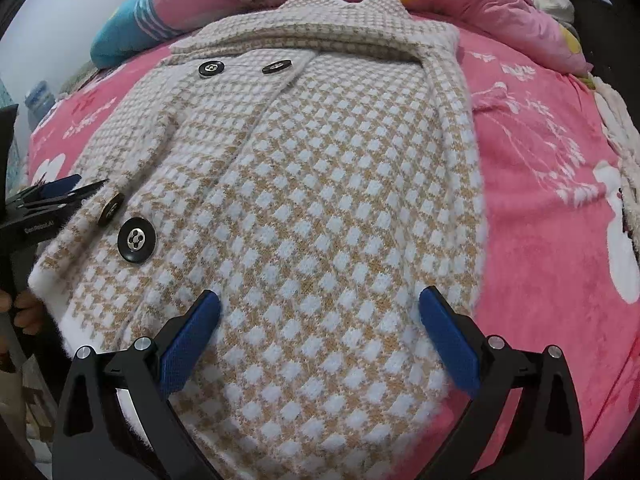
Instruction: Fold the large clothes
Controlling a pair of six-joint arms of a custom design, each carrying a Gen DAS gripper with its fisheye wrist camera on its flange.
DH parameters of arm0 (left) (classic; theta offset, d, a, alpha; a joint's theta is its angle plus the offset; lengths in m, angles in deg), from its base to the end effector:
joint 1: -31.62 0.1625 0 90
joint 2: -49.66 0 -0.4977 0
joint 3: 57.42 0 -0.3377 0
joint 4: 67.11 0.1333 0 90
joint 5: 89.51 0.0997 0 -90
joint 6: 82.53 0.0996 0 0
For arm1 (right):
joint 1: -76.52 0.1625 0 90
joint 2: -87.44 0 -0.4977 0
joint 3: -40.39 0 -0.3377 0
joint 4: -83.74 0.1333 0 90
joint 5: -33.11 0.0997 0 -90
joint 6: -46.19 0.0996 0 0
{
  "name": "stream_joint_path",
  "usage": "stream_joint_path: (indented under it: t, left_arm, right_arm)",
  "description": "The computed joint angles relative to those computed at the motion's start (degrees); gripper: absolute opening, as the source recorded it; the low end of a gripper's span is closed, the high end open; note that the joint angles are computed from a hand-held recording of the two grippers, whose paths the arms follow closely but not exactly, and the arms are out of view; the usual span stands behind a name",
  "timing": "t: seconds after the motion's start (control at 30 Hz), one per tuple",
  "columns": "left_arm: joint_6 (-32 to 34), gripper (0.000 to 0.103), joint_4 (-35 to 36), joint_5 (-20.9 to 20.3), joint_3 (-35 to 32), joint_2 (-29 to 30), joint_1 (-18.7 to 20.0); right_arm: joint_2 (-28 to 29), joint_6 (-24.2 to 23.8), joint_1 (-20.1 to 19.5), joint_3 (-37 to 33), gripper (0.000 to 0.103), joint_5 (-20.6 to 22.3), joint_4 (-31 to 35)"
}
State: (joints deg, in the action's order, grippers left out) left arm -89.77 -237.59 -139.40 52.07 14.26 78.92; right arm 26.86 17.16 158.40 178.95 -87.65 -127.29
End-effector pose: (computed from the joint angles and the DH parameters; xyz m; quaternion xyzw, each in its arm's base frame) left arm -0.2657 -0.5791 0.0614 0.2674 0.8992 -0.1920 0.2883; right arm 0.0185 -0.4532 0.2712 0.0671 -0.8997 0.2567 0.3466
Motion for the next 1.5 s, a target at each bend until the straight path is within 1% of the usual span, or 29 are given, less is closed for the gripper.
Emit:
stream_joint_path:
  t: [0.03,0.13,0.27,0.37,0.43,0.5,0.57,0.6,0.63,0.67,0.73,0.8,0.9,1.03,1.13,1.2,1.23,1.3,1.37,1.43,1.5]
  left_arm:
    - [-0.1,0.095,-0.6,-0.1,0.4,-0.4,-0.1]
    - [0.1,0.095,-6.6,-1.6,4.2,-2.5,-0.5]
    - [1.6,0.095,-14.6,-1.2,9.9,-4.8,-1.5]
    - [1.6,0.095,-20.0,-1.3,14.6,-6.8,-1.7]
    - [1.8,0.095,-24.8,-2.2,18.1,-8.1,-1.6]
    - [1.9,0.095,-27.8,-3.3,20.5,-9.0,-1.4]
    - [1.5,0.095,-31.2,-5.4,23.1,-9.7,-0.7]
    - [1.1,0.090,-32.1,-6.9,23.9,-10.1,-0.1]
    - [0.6,0.086,-32.4,-8.1,24.2,-10.3,0.4]
    - [-0.3,0.079,-32.2,-9.7,24.3,-10.7,1.2]
    - [-1.5,0.073,-30.9,-12.4,23.7,-10.8,2.6]
    - [-2.6,0.062,-29.7,-14.7,22.5,-10.5,4.1]
    - [-3.3,0.054,-28.7,-16.6,20.8,-9.5,5.4]
    - [-3.4,0.050,-27.0,-18.3,17.4,-8.2,6.9]
    - [-4.7,0.045,-25.9,-20.2,15.2,-7.5,8.1]
    - [-5.2,0.042,-25.8,-21.2,14.8,-7.5,8.3]
    - [-4.9,0.041,-26.0,-22.6,15.1,-7.6,8.3]
    - [-3.9,0.040,-26.2,-24.4,15.9,-8.0,8.3]
    - [-3.7,0.040,-25.1,-24.0,16.1,-8.2,8.1]
    - [-4.1,0.038,-24.1,-24.1,16.3,-8.6,8.4]
    - [-4.4,0.037,-23.1,-24.3,16.2,-9.0,8.5]
  right_arm:
    - [0.0,-0.5,-0.1,0.2,0.097,0.3,-0.6]
    - [0.2,-1.3,-0.6,0.9,0.097,1.6,-2.4]
    - [0.8,-2.1,-1.1,2.4,0.097,2.9,-6.0]
    - [1.1,-1.8,-1.1,2.6,0.097,2.8,-6.8]
    - [0.8,-1.3,-0.9,2.5,0.097,2.3,-5.9]
    - [0.5,-0.8,-0.7,2.5,0.097,2.4,-5.1]
    - [-0.1,-0.7,-1.0,2.9,0.097,3.2,-4.7]
    - [-0.3,-0.5,-1.1,3.1,0.097,3.5,-4.7]
    - [-0.3,-0.4,-1.1,3.2,0.097,3.8,-4.6]
    - [-0.5,-0.5,-1.3,3.3,0.097,4.2,-4.7]
    - [-0.6,-0.6,-1.6,3.5,0.097,5.0,-4.8]
    - [-0.7,-0.6,-1.8,3.5,0.097,5.4,-4.7]
    - [-1.0,-0.9,-2.1,3.6,0.097,5.7,-4.3]
    - [-0.9,-1.0,-2.2,3.3,0.097,6.1,-4.1]
    - [-0.6,-0.8,-2.2,3.6,0.097,6.3,-4.6]
    - [-0.6,-0.8,-2.2,3.6,0.097,6.4,-4.6]
    - [-1.0,-0.7,-2.3,3.6,0.097,6.8,-4.0]
    - [-2.4,0.2,-2.4,3.7,0.097,7.5,-1.7]
    - [-5.5,2.3,-2.9,4.2,0.097,10.2,1.5]
    - [-8.2,2.9,-3.7,5.7,0.097,12.6,0.8]
    - [-9.7,3.1,-4.2,7.1,0.097,13.0,-1.5]
